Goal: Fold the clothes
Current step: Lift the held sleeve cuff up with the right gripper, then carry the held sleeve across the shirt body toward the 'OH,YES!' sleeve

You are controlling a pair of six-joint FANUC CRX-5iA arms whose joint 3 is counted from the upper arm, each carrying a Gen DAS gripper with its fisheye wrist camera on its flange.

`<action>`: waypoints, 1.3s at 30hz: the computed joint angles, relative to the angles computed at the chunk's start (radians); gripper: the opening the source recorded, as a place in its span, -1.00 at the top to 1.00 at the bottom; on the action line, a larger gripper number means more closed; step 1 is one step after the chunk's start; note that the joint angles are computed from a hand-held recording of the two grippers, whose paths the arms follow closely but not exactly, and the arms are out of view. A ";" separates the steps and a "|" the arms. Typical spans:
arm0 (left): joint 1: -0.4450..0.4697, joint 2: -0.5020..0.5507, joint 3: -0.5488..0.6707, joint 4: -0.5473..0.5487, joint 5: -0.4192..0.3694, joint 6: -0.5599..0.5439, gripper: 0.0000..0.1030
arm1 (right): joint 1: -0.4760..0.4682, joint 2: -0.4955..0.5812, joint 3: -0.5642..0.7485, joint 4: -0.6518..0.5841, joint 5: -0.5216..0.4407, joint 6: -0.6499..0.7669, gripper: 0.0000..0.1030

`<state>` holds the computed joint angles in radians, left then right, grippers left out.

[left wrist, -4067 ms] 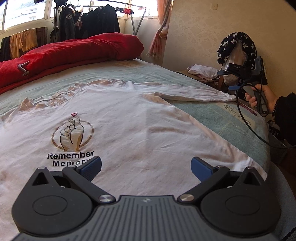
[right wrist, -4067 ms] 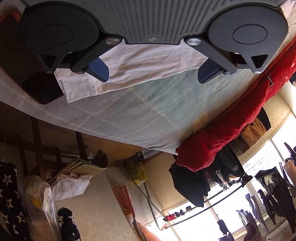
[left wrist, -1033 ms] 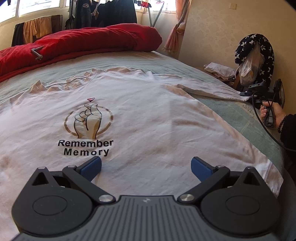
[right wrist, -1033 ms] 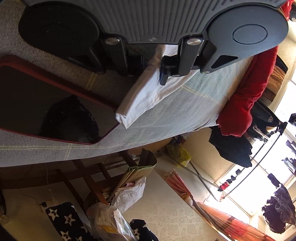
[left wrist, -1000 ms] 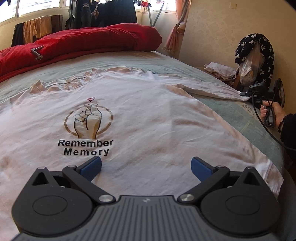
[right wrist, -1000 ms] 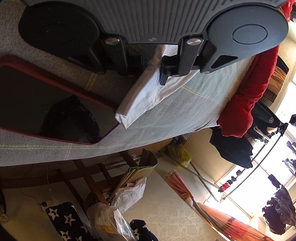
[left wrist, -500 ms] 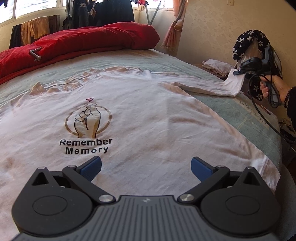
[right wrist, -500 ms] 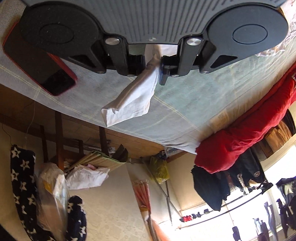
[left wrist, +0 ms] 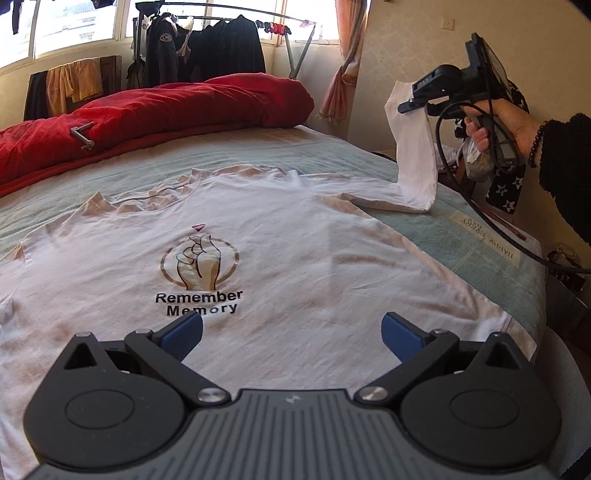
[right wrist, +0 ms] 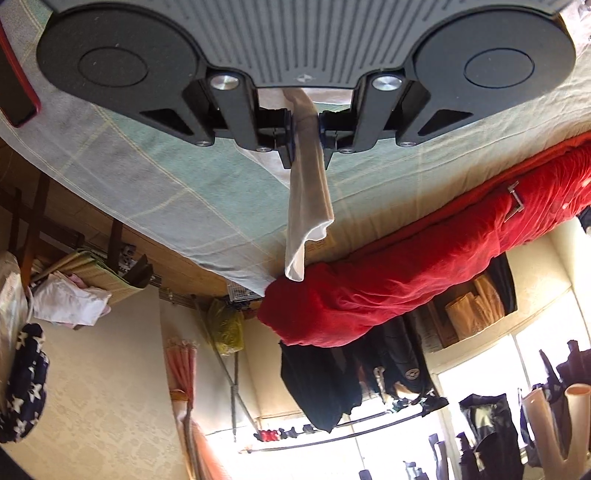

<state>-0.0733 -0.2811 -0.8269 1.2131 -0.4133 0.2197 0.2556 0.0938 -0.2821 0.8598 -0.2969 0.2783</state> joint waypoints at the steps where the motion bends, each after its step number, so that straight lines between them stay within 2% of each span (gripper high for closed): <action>1: 0.013 -0.006 -0.003 0.002 -0.017 -0.006 -0.98 | 0.017 0.012 0.020 -0.010 -0.014 0.018 0.73; 6: 0.075 -0.031 -0.026 0.084 -0.087 -0.065 -0.98 | 0.097 0.073 0.126 -0.102 -0.075 0.159 0.73; 11: 0.122 -0.047 -0.036 0.106 -0.090 -0.034 -0.98 | 0.159 0.130 0.215 -0.146 -0.108 0.233 0.73; 16: 0.155 -0.060 -0.050 0.170 -0.107 -0.062 -0.98 | 0.216 0.185 0.308 -0.217 -0.136 0.339 0.73; 29: 0.188 -0.098 -0.067 0.213 -0.107 -0.082 -0.98 | 0.346 0.298 0.511 -0.451 -0.211 0.718 0.73; 39: 0.192 -0.149 -0.099 0.322 -0.134 -0.168 -0.98 | 0.413 0.348 0.600 -0.633 -0.273 1.012 0.73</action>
<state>0.1191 -0.4300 -0.9262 1.5347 -0.5473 0.0519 0.6687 0.4416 0.3179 0.2273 -0.5699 1.2906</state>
